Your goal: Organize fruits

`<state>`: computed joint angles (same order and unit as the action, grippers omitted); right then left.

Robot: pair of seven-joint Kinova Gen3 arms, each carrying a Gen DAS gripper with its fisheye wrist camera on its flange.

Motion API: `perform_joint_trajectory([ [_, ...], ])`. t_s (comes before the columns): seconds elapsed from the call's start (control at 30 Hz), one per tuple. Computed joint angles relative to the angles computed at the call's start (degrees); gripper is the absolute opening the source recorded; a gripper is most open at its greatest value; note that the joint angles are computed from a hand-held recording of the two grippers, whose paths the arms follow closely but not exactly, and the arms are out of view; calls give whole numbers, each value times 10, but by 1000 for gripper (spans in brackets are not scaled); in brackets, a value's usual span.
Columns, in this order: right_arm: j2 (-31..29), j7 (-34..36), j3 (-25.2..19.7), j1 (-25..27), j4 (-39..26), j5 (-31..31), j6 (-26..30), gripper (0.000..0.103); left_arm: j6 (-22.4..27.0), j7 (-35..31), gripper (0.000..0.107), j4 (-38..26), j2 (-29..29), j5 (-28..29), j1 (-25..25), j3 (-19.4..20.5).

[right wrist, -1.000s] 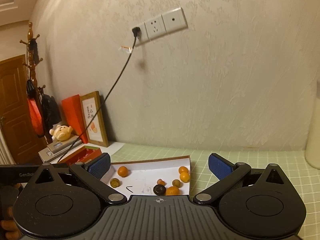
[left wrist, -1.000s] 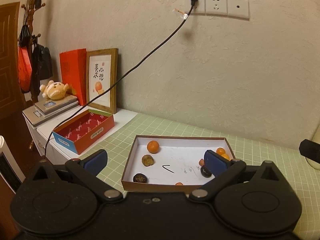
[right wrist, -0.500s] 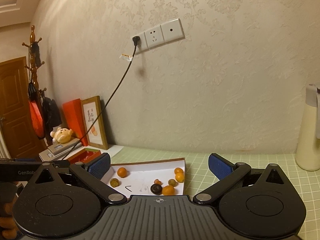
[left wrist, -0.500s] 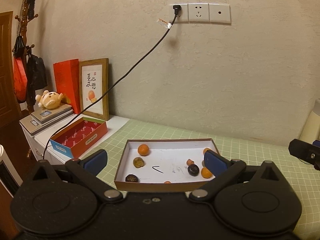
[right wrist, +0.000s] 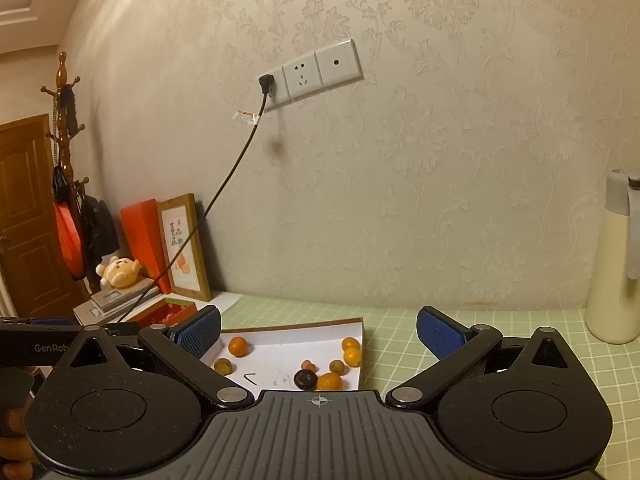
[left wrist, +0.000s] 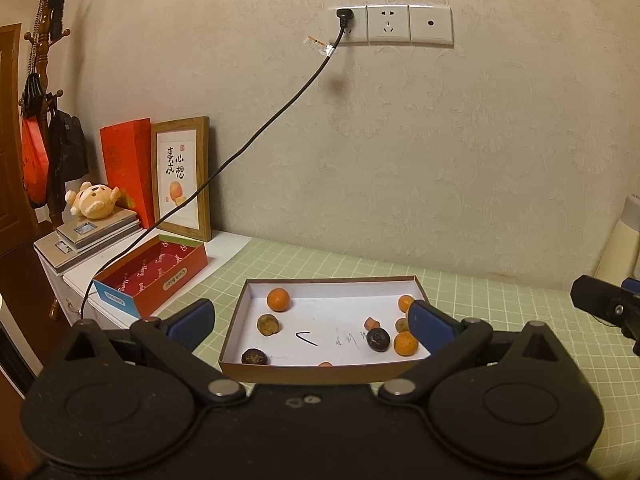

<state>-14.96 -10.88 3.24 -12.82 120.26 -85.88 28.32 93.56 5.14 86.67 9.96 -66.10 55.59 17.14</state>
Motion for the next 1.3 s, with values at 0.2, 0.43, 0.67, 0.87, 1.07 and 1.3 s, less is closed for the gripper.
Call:
perform_joint_trajectory([
  [0.2, 4, -2, -1, 2, -2, 3, 2, 103, -3, 0, 97, -1, 1, 3, -2, -1],
  [0.43, 7, -8, -2, 0, -3, 8, -1, 103, -4, -1, 97, -3, 4, 6, -3, -4],
  [0.67, 9, -9, -1, -5, -5, 10, -4, 103, -8, -1, 97, -4, 5, 7, -4, -6],
  [0.87, 17, -1, -1, -2, -7, 5, -1, 103, -16, -2, 97, -2, 5, 13, -9, -8],
  [1.07, 29, 8, -2, 7, -10, -2, 9, 103, -34, -2, 97, 9, 3, 16, -17, -10],
  [1.3, 47, 14, -6, 22, -19, -1, 18, 103, -55, 6, 95, 29, 4, 1, -24, -10],
])
